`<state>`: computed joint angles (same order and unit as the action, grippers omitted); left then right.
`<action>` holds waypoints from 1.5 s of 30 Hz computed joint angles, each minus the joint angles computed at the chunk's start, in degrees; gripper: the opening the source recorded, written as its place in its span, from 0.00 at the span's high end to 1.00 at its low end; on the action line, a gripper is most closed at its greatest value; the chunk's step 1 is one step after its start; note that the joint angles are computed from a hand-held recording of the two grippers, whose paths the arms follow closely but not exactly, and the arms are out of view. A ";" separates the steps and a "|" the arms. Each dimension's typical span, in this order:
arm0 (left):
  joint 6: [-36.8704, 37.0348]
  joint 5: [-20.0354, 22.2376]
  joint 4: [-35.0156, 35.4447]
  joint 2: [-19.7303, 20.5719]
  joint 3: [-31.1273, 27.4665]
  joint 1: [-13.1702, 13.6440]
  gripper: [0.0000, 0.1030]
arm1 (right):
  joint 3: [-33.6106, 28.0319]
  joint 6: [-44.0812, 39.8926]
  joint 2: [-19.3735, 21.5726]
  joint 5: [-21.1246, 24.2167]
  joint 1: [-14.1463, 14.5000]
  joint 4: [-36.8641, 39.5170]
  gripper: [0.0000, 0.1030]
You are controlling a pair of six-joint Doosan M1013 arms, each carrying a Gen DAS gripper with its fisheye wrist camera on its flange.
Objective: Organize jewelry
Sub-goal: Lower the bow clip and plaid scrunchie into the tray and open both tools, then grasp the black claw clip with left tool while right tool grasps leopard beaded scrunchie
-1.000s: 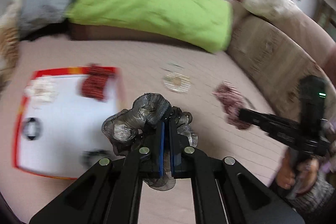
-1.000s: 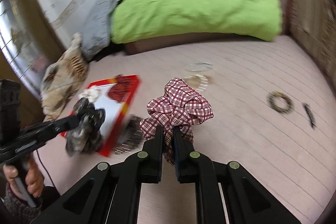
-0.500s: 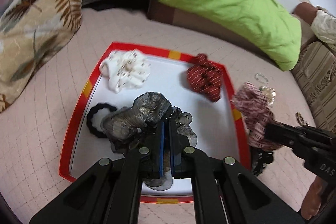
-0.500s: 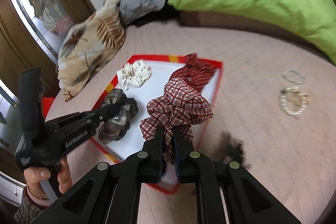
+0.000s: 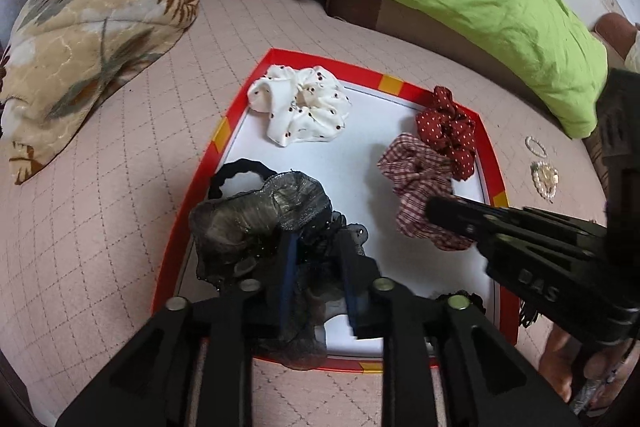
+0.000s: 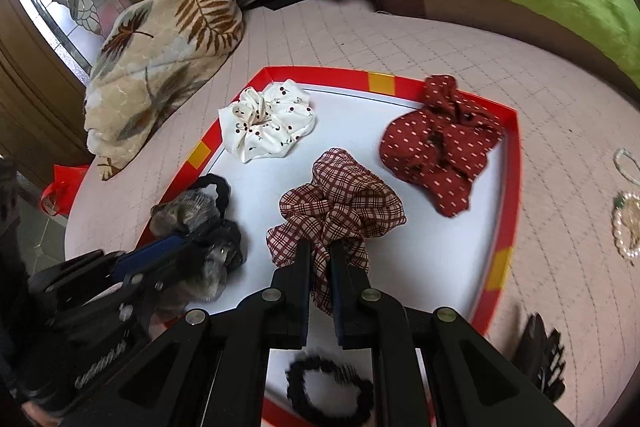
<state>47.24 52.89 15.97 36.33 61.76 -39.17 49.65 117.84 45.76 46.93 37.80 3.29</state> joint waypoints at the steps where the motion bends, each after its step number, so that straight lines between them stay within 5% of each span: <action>1: -0.38 -0.39 0.08 -0.14 0.21 0.02 0.70 | -0.79 -0.05 0.47 0.52 0.01 -0.07 0.90; 5: -2.32 -1.95 0.13 -0.88 1.33 0.19 0.55 | -2.41 0.94 1.43 1.35 0.06 -0.73 0.86; 19: -9.08 -5.48 6.99 -2.97 4.02 -0.61 0.52 | 3.01 2.35 -3.03 -3.27 0.46 -3.49 0.67; 33: -13.88 -3.50 23.68 -3.74 4.89 -5.25 0.46 | 25.81 18.47 -17.29 -12.27 0.47 -16.01 0.65; 45: -2.05 -4.08 14.79 -2.11 1.31 -9.40 0.39 | 42.51 39.12 -27.28 -10.14 -0.21 -32.65 0.63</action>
<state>45.19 48.81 30.76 34.23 63.07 -48.57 92.15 156.96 18.48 36.80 37.59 -29.36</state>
